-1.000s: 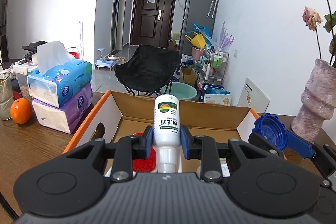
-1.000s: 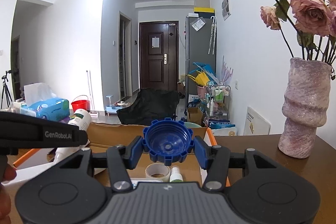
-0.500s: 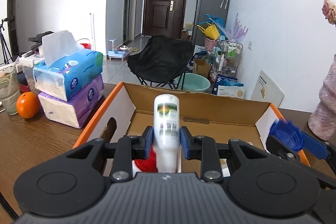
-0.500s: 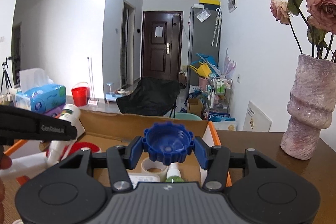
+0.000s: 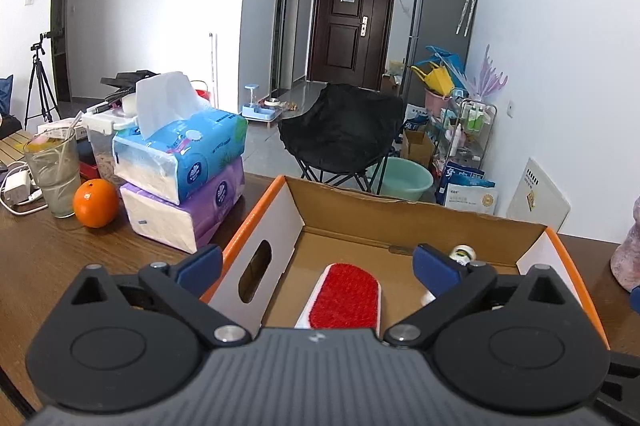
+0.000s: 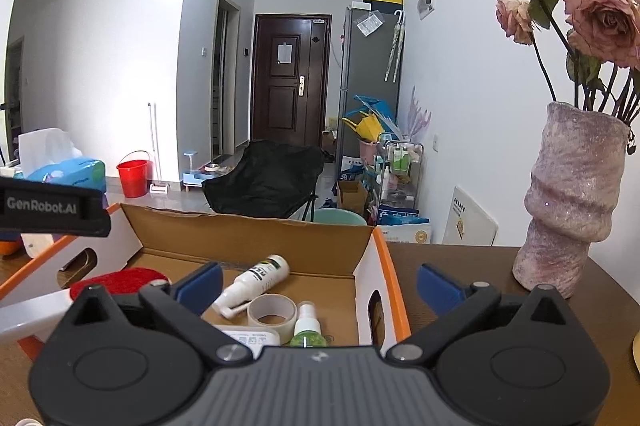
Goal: Organize rigid objects
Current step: 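Lower the medicine bottle into the box while the right tool releases the blue cap inside, then withdraw both open tools from the box back over the table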
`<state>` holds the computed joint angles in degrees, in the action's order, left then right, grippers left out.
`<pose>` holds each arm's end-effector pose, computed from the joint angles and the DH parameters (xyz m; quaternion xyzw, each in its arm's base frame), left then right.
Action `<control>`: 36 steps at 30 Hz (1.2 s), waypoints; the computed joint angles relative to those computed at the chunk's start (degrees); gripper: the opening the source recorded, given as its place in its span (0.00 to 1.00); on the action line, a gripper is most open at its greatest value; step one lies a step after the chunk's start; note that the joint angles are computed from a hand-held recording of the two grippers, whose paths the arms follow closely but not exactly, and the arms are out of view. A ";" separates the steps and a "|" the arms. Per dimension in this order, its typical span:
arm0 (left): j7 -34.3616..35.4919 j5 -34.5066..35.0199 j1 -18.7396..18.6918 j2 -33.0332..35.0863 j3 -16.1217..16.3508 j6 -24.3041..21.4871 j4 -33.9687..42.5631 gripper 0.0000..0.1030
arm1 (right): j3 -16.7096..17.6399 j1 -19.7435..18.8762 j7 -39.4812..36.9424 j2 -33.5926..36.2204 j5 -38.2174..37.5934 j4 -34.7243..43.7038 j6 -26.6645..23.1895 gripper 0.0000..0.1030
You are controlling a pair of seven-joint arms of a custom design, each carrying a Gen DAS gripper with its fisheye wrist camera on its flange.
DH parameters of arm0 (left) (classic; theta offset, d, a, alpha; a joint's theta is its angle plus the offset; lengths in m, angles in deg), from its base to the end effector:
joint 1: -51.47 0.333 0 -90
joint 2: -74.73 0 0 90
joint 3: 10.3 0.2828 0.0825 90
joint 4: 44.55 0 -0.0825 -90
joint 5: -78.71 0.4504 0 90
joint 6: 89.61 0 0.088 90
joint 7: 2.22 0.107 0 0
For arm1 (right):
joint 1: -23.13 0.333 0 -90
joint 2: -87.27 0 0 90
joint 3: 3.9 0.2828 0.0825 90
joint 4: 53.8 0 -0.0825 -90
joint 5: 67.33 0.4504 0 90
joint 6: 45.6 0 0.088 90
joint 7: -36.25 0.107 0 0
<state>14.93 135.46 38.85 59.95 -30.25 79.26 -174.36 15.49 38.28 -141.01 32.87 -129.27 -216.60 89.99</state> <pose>0.4550 -0.3639 0.4788 -0.5407 0.6793 -0.4144 0.2730 0.3522 0.1985 0.4395 -0.4553 0.6899 -0.4864 0.2832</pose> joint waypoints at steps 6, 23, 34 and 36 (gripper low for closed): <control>3.62 -3.16 -1.16 -0.99 1.05 0.14 -0.93 1.00 | -0.24 0.60 -0.85 -1.66 0.44 -0.45 0.09 1.00; 12.68 -11.24 -2.42 -10.40 2.36 3.23 -8.50 1.00 | 0.80 6.69 -5.96 -11.45 6.91 -3.74 -5.07 1.00; 21.21 -18.60 -6.13 -18.44 5.57 3.79 -16.06 1.00 | 2.74 14.03 -8.96 -18.11 11.50 -6.02 -12.22 1.00; 22.78 -19.86 -7.17 -20.04 6.28 3.45 -17.48 1.00 | 3.19 15.42 -9.37 -18.81 12.30 -6.18 -14.04 1.00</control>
